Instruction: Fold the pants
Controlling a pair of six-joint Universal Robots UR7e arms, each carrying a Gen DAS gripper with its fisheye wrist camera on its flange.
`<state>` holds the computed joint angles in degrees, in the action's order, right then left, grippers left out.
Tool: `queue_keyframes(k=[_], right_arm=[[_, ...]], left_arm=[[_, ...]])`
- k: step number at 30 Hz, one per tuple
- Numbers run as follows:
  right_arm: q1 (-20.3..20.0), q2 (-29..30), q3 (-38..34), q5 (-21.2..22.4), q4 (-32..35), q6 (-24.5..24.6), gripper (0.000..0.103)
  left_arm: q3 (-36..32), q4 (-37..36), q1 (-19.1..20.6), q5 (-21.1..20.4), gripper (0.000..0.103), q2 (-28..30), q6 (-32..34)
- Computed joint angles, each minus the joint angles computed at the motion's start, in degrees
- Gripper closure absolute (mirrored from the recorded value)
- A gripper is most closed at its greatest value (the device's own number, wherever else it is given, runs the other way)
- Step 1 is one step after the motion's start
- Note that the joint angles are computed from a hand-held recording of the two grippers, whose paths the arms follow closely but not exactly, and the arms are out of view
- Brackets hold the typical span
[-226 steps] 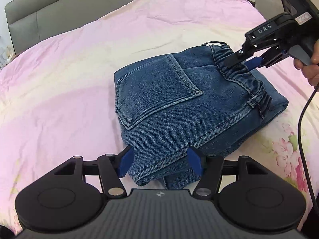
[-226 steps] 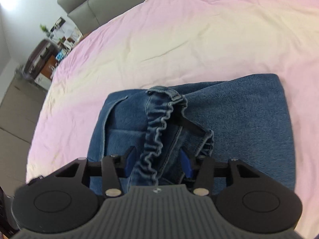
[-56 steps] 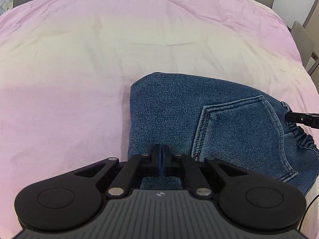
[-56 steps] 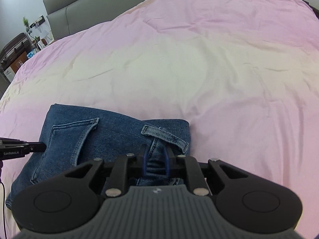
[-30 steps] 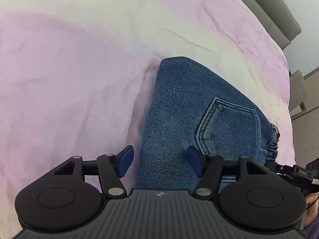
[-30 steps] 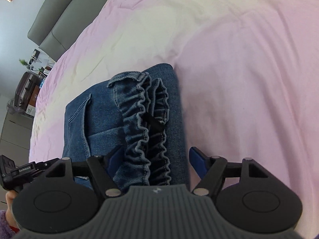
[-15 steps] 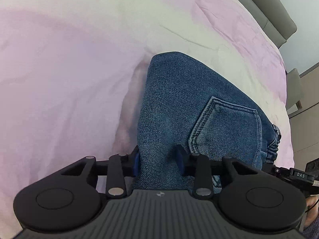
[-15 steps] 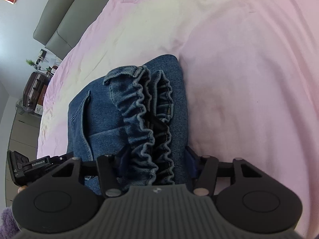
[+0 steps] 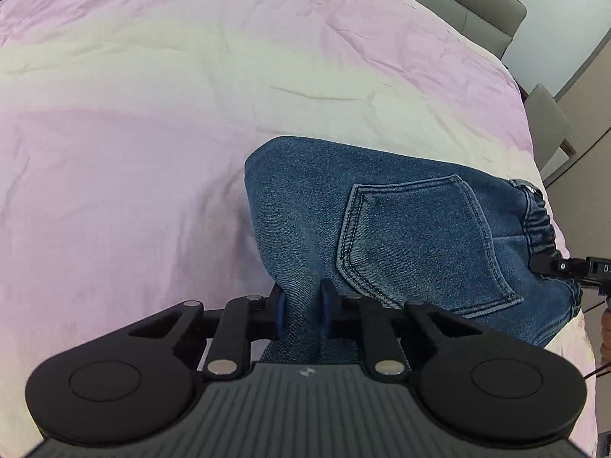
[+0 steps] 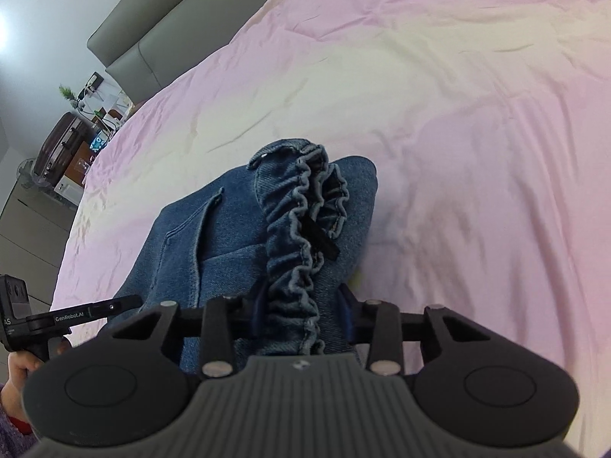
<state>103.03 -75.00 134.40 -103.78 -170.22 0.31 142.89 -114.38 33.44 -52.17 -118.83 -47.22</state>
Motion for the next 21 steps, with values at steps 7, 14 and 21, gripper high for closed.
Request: queue_keyframes(k=[7,14,21], right_arm=[[9.36,-0.15,0.55,0.44,0.46,5.62,0.069],[18.0,6.46,-1.3,3.33,-3.41,13.44,0.069],[24.33,18.57,-4.92,6.56,-13.94,20.95,0.069]], left_arm=[[-6.24,32.99,-13.62,3.62,0.084,-16.26,-16.86],[-20.26,66.59,-26.45,2.3,0.084,-20.14,-32.41],[-31.68,82.21,-27.29,3.35,0.084,-17.98,-34.42]])
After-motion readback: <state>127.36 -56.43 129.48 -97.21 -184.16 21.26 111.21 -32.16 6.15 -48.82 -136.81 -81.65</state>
